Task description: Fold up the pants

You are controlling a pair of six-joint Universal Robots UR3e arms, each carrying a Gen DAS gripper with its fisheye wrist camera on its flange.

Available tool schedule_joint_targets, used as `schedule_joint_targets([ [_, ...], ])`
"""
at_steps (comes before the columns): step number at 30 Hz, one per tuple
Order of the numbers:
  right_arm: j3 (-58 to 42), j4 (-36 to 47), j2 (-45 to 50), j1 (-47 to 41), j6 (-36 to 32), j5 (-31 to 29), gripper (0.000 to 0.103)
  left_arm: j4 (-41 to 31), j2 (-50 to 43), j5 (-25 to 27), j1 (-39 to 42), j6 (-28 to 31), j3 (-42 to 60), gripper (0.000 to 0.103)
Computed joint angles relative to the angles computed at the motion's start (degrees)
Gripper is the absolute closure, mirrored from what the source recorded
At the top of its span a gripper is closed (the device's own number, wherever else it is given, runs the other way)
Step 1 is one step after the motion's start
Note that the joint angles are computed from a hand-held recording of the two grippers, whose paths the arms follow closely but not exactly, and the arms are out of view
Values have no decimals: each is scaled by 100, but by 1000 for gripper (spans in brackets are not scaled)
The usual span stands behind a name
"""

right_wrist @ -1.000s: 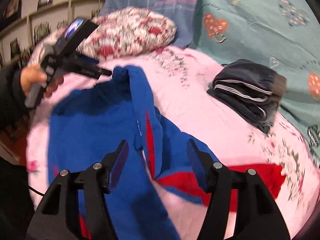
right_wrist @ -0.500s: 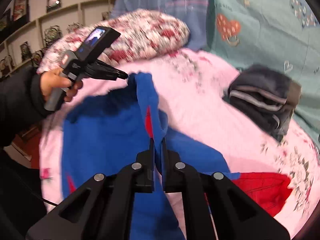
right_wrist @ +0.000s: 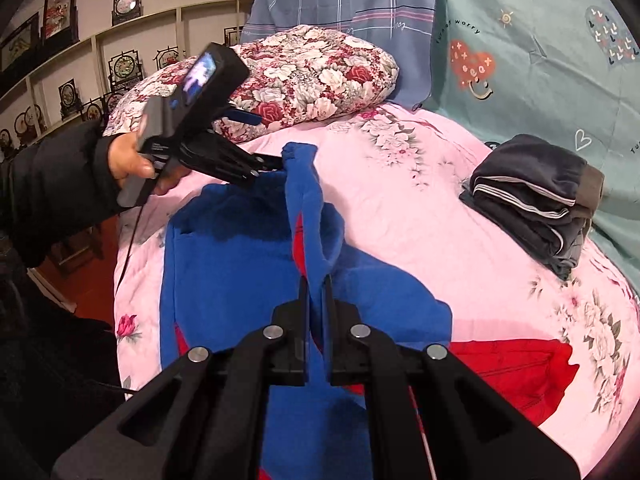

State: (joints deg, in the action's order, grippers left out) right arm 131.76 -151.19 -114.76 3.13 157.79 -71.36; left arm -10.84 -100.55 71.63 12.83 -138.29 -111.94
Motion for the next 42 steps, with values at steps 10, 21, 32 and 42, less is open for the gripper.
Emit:
schedule_joint_targets([
  [10,423,368,-582,-555,-302,520,98,-527,308,-800,116,1437,-507,11],
  [21,470,209,-443,-398,-207,529,98,90,-441,-415,-357,653,93,19],
  [32,573,120,-540,-461,-86,561,98,-1349,67,-1162,254,849,164,93],
  [42,527,32,-552,564,3,192,98,-2818,2929,-1977,2184,2308,-1906,92],
])
